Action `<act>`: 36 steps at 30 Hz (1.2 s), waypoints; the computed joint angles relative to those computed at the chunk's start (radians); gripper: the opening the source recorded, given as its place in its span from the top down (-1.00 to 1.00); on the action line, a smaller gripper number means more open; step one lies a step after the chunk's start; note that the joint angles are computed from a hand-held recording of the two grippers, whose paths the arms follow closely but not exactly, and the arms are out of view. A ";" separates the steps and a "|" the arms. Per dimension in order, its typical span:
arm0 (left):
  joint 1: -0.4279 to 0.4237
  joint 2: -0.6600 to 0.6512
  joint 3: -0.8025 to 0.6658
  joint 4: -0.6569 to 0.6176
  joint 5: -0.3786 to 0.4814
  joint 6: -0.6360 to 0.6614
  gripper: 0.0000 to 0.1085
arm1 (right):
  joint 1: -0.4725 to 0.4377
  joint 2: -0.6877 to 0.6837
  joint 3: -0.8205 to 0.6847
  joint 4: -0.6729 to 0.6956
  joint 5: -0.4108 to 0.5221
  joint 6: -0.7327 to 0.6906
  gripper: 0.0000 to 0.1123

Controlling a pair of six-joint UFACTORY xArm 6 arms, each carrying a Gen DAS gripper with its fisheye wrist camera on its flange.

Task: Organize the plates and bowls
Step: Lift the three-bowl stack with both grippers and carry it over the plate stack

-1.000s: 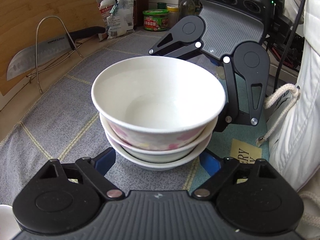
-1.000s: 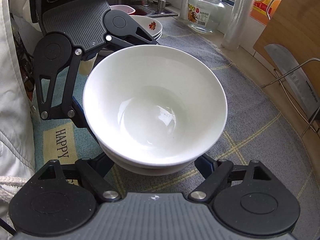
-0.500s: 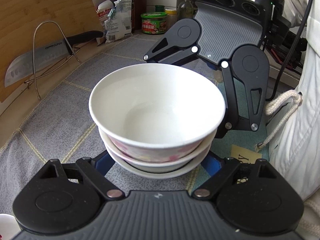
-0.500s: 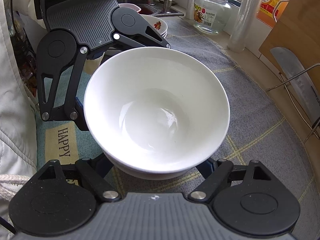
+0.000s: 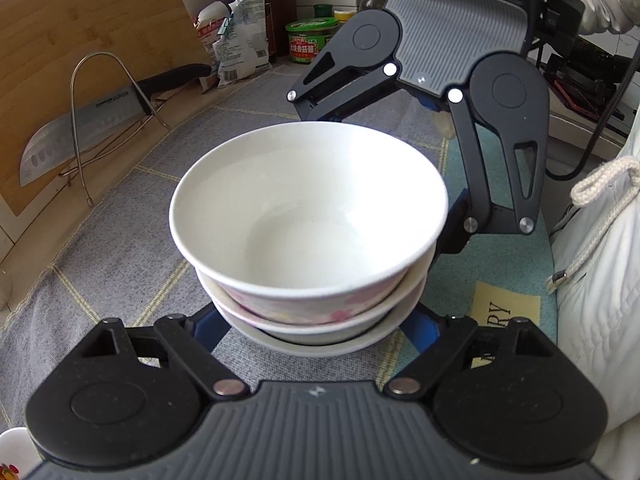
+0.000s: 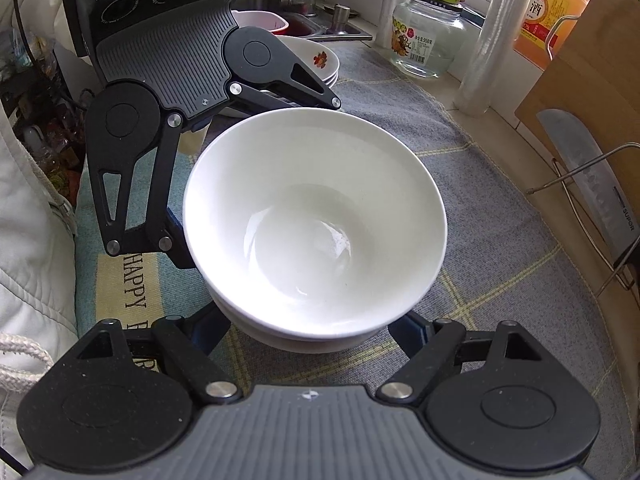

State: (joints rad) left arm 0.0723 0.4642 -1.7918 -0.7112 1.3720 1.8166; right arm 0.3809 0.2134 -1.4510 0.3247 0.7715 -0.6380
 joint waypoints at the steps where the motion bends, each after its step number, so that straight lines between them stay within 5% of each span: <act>1: -0.003 -0.007 0.011 0.000 -0.010 0.000 -0.63 | -0.001 0.001 -0.002 0.003 0.001 -0.003 -0.57; 12: -0.011 -0.042 0.067 -0.003 -0.064 0.008 -0.64 | -0.003 0.010 -0.012 0.009 0.005 -0.019 -0.58; 36: -0.018 0.000 0.007 0.022 -0.013 -0.023 -0.66 | -0.009 0.030 -0.036 0.042 0.019 -0.059 -0.62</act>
